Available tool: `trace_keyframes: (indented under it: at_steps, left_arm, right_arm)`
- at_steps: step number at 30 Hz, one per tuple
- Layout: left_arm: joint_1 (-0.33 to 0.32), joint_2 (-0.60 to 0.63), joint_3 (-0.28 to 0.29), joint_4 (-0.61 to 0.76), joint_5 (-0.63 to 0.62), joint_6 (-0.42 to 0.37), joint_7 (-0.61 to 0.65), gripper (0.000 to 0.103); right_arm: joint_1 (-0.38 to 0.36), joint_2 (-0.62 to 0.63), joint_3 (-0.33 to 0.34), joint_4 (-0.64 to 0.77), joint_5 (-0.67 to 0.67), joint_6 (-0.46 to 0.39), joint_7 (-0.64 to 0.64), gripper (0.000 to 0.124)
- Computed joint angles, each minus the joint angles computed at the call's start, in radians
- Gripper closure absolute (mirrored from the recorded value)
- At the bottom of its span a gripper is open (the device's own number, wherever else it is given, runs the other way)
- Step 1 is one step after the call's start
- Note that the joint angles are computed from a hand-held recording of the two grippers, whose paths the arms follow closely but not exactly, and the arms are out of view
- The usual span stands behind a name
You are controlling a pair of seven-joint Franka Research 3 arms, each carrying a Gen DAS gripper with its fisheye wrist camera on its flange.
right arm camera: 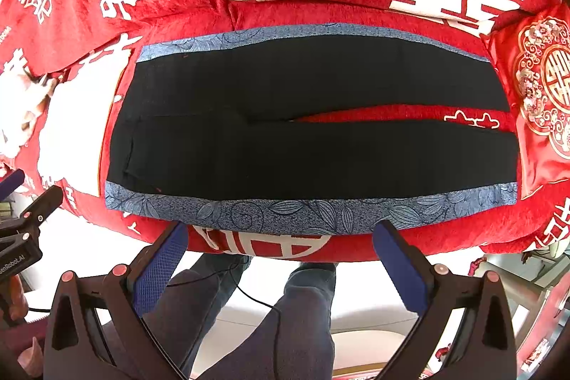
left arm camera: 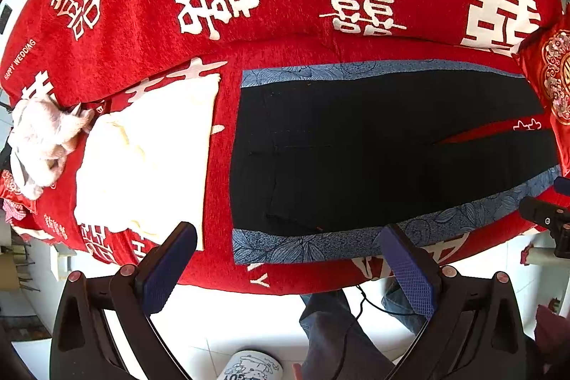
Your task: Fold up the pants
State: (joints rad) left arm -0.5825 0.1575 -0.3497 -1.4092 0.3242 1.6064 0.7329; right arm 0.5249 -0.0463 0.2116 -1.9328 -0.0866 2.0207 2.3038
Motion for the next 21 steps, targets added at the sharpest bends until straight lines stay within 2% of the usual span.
trace_keyframes:
  at_steps: [12,21]
  left_arm:
    - [-0.036,0.05,0.0,0.075,0.026,-0.073,-0.046,0.0]
    - [-0.099,0.102,0.001,0.158,0.045,-0.171,-0.18,0.0]
  right_arm:
    - [-0.012,-0.036,-0.005,-0.055,0.027,0.044,-0.045,0.021]
    - [-0.047,-0.113,-0.02,-0.147,0.09,0.085,-0.156,0.021]
